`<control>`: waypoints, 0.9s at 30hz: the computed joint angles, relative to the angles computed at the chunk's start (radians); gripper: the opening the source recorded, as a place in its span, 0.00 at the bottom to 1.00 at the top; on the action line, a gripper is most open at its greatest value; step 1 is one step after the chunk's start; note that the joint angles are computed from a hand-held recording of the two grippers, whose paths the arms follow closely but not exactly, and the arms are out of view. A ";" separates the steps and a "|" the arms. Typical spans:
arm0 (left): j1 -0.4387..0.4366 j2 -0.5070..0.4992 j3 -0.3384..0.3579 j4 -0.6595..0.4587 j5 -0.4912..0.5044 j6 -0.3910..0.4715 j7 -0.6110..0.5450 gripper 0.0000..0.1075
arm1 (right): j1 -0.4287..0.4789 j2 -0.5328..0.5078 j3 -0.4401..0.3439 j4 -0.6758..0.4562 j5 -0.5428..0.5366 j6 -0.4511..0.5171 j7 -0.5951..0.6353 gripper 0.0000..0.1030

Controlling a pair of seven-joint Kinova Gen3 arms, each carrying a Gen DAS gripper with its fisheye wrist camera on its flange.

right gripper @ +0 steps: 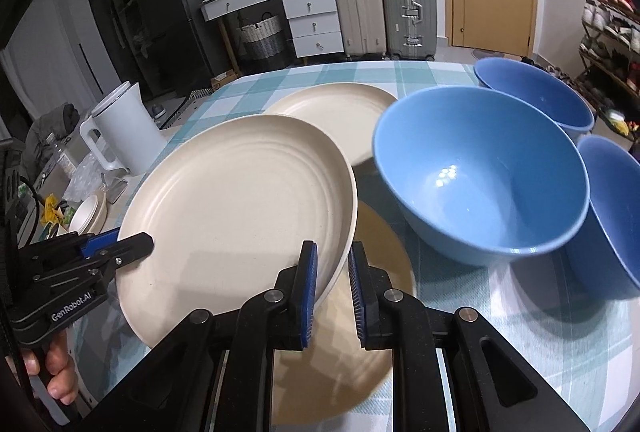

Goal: Organize plates and bowls

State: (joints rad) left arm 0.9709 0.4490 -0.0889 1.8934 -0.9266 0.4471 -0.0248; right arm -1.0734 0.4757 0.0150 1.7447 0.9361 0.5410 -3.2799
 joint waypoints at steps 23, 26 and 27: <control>0.005 0.095 0.029 -0.099 0.130 0.063 -0.258 0.22 | -0.037 -0.002 -0.060 0.070 0.059 0.115 -0.121 0.19; 0.007 0.106 0.030 -0.109 0.147 0.068 -0.286 0.23 | -0.036 -0.006 -0.067 0.082 0.067 0.121 -0.139 0.19; 0.006 0.110 0.030 -0.112 0.153 0.067 -0.296 0.23 | -0.034 -0.007 -0.070 0.085 0.067 0.122 -0.142 0.20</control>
